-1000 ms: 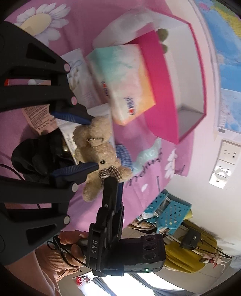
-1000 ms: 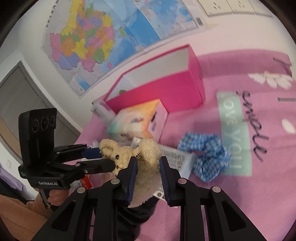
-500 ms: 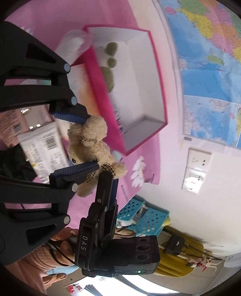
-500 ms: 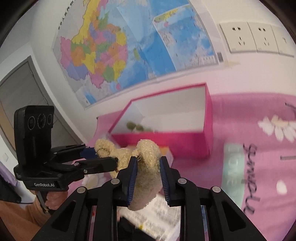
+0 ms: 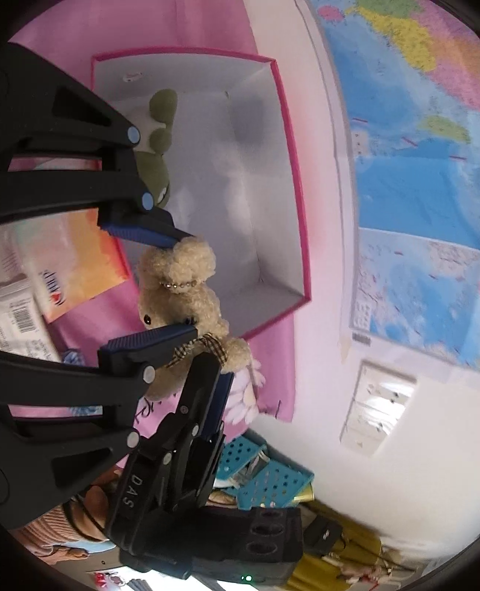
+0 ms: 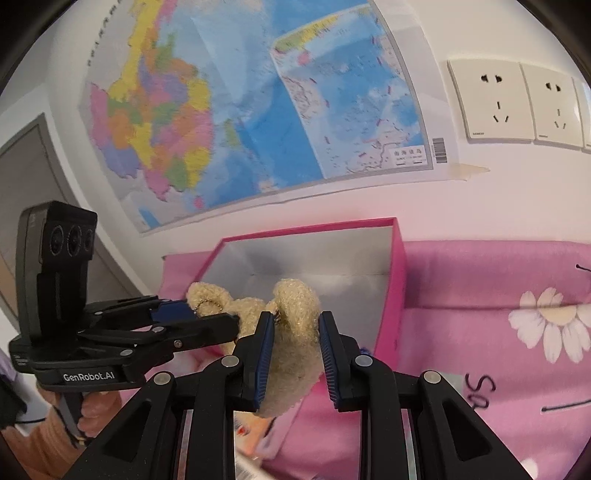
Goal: Organize soft objects
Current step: 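Carry the teddy bear with the right gripper and release it into the box, then move the right gripper to the blue gingham scrunchie and grasp it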
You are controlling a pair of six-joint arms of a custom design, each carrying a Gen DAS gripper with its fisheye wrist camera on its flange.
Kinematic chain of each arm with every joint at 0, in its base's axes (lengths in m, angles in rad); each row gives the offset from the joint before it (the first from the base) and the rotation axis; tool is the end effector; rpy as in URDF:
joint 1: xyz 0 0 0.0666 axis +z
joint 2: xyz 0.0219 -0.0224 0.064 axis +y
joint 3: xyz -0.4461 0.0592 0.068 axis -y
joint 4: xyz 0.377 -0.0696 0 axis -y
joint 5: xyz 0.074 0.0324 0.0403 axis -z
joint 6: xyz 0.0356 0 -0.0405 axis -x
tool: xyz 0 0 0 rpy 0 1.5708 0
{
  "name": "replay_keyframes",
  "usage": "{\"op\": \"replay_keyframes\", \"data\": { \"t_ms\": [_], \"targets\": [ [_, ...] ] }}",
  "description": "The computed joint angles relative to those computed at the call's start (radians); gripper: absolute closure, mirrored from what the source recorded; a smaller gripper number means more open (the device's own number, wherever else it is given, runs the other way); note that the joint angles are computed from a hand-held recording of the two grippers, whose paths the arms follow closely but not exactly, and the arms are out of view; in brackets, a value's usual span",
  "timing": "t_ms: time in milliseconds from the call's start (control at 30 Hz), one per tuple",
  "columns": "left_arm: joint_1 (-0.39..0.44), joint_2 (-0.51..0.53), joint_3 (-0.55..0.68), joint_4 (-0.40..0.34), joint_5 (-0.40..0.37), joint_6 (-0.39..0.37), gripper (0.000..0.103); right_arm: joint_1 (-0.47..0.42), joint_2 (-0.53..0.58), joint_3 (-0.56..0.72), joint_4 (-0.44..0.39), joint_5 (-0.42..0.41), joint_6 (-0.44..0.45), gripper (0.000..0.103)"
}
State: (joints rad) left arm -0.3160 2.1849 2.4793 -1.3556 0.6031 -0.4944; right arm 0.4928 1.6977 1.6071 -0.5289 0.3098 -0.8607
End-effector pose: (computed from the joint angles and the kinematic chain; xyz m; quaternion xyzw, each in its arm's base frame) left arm 0.7022 -0.2513 0.4751 0.4331 0.8197 -0.2648 0.2653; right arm 0.5419 0.2782 0.4676 0.2301 0.8506 0.1764 0.4386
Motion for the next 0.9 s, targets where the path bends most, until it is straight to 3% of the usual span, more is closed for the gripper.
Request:
{"op": "replay_keyframes", "data": {
  "t_ms": [200, 267, 367, 467, 700, 900],
  "targets": [
    [-0.017, 0.056, 0.067, -0.044, -0.081, 0.033, 0.059, -0.033, 0.041, 0.023, -0.041, -0.029, -0.016, 0.075],
    [-0.021, 0.042, 0.032, -0.014, -0.12, 0.038, 0.059, -0.038, 0.045, 0.018, -0.045, -0.029, -0.04, 0.075],
    [-0.018, 0.045, 0.035, -0.026, -0.117, 0.031, 0.059, -0.031, 0.037, 0.006, -0.043, -0.001, -0.047, 0.075],
    [-0.013, 0.002, -0.044, 0.04, -0.118, 0.026, 0.059, -0.016, 0.023, -0.002, -0.046, 0.026, -0.04, 0.074],
    [0.014, -0.115, -0.237, 0.162, -0.057, -0.039, 0.059, 0.02, -0.024, -0.047, -0.021, 0.051, -0.045, 0.068],
    [0.051, -0.194, -0.346, 0.175, 0.038, -0.12, 0.058, 0.061, -0.078, -0.103, 0.021, 0.067, -0.064, 0.059]
  ]
}}
